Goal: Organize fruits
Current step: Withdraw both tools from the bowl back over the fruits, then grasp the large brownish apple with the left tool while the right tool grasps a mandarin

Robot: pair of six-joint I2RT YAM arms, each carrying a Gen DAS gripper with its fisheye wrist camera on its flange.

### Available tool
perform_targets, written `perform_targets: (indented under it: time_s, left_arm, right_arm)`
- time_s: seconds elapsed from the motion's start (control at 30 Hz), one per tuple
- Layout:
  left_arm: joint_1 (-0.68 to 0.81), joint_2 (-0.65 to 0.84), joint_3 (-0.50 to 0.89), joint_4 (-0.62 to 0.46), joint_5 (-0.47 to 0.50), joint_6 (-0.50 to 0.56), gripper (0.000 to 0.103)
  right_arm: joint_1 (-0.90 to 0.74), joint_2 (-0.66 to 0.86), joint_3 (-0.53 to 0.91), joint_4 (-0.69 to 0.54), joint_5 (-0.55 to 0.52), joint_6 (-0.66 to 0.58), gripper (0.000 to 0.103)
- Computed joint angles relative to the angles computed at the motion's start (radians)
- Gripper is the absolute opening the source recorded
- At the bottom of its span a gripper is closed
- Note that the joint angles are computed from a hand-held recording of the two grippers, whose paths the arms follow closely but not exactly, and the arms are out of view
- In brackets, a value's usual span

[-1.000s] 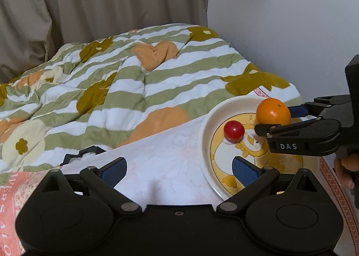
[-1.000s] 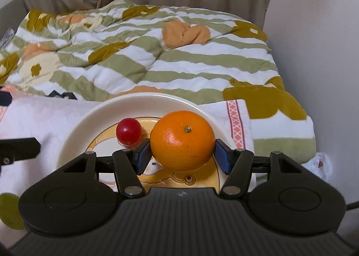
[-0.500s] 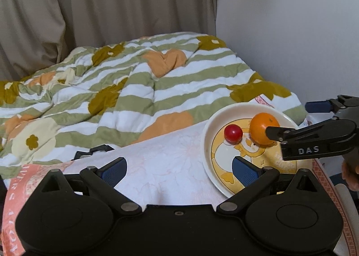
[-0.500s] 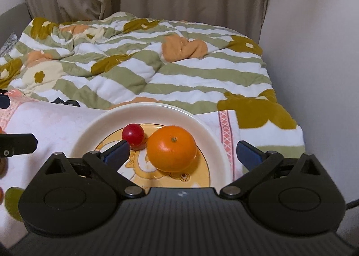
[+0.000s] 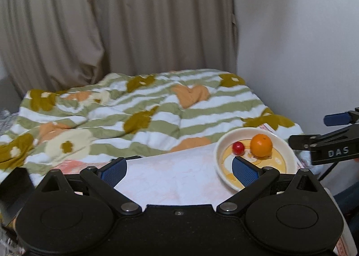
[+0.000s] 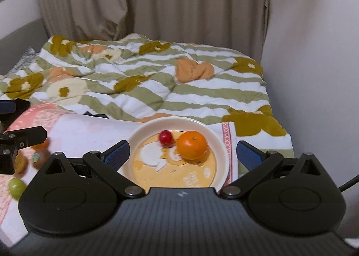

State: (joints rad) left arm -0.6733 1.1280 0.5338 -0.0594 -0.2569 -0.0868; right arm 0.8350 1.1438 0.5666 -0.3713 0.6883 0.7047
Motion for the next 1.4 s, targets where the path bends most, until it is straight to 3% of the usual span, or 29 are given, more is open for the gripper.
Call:
perform_targets:
  time_s: [0.17,0.3,0.43,0.53,0.7,0.83,1.0,1.23,1.4]
  left_arm:
    - [0.038,-0.269,-0.092,-0.145,-0.047,-0.003,0.102]
    - [0.161,-0.459,-0.144,-0.256,-0.003,0.055,0.102]
    - [0.446,-0.580,-0.176,-0.327,0.205,0.191,0.102]
    - [0.703,-0.583,-0.188,-0.330,0.405,0.331,0.102]
    - [1.047,-0.382,-0.153,-0.280,0.705,0.556,0.102]
    - [1.155,-0.198,-0.115,-0.229,0.818,0.705,0.102]
    - [1.189,0.042,-0.060,-0.159,0.873,0.859,0.102]
    - [1.159,0.338,0.038,-0.082,0.882,0.981,0.101]
    - [1.127,0.484,0.109,-0.088,0.870,1.031,0.099]
  right_arm:
    - [0.173,0.015,0.070,-0.120,0.073,0.137,0.103]
    - [0.288,0.092,0.135,-0.183,0.125,0.260,0.103]
    - [0.375,0.202,0.213,-0.227,0.152,0.381,0.103]
    - [0.420,0.305,0.287,-0.263,0.165,0.462,0.103]
    - [0.470,0.502,0.452,-0.348,0.170,0.612,0.103]
    - [0.478,0.648,0.578,-0.389,0.152,0.708,0.103]
    - [0.464,0.811,0.721,-0.414,0.129,0.749,0.103]
    - [0.426,0.976,0.842,-0.382,0.094,0.714,0.103]
    - [0.396,1.038,0.851,-0.283,0.073,0.596,0.103]
